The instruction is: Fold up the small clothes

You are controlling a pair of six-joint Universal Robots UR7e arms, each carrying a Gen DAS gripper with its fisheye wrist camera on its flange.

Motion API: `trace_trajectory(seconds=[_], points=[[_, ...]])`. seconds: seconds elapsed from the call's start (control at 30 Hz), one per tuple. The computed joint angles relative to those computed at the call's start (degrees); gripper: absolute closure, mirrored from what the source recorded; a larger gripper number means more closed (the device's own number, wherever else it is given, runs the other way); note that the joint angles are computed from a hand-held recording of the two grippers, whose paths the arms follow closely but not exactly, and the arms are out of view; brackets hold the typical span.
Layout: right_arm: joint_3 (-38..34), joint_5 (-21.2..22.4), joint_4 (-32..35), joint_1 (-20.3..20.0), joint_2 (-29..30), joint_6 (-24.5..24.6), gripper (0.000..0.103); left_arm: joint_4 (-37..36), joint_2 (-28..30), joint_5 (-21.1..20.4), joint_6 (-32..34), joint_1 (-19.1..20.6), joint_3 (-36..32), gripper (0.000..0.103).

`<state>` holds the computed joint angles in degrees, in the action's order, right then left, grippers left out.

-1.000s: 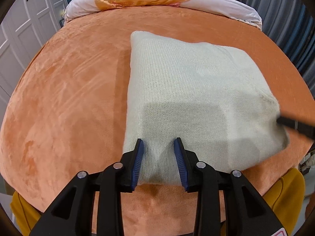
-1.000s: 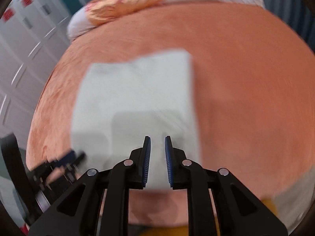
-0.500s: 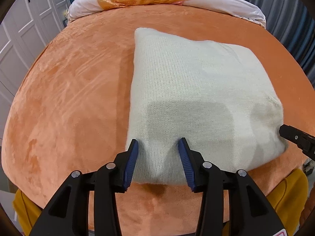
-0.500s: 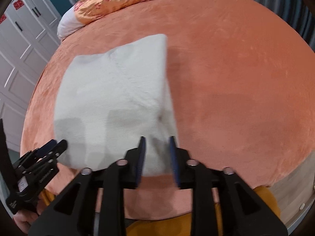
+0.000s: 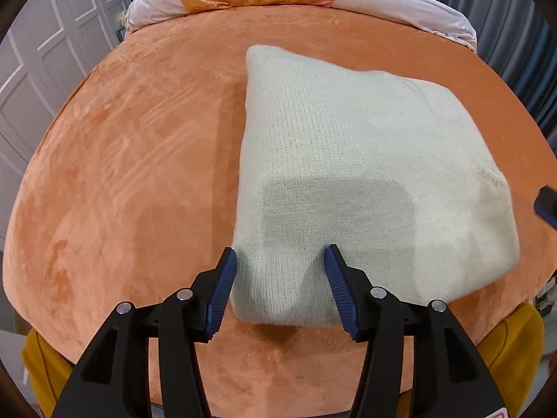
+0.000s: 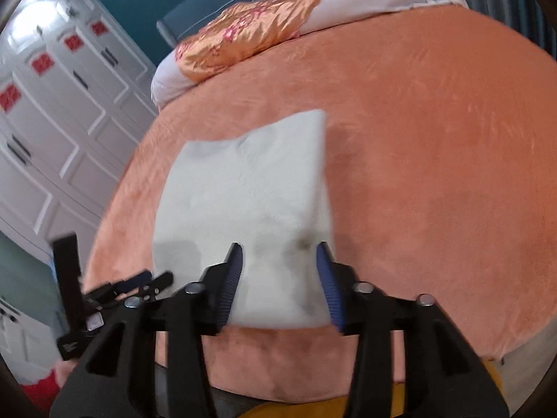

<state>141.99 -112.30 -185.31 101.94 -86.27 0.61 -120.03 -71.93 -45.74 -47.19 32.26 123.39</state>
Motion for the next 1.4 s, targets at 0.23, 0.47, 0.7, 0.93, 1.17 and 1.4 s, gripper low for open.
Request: trace_trajectory(seconds=[0.23,0.47,0.7,0.93,1.17,1.4], points=[[-2.2,5.7,16.0,-3.5,-4.1,-18.8,0.049,0.4,0.1,0.7,0.0,-0.2,0.3,0.047],[-4.4,-3.2,16.9,0.9,4.9,-19.7,0.09,1.8,0.5,1.4,-1.1,-0.7,0.2,0.046],[3.9,7.5,6.6,-6.6,0.7,-3.0,0.093,2.3,0.5,1.7,-1.5,-0.9,0.5,0.044],[5.2,3.1,3.8,-4.0,1.3,5.1,0.083,3.1,0.5,1.8,-1.5,-1.1,0.4,0.044],[4.8,-3.6,4.6,0.1,0.2,9.4,0.041,3.9,0.1,1.2,-3.7,-0.9,0.4,0.034],[2.4,-4.9,6.4,1.0,4.8,11.9,0.036,1.3,-2.1,-3.1,-1.9,-0.1,1.0,0.024]])
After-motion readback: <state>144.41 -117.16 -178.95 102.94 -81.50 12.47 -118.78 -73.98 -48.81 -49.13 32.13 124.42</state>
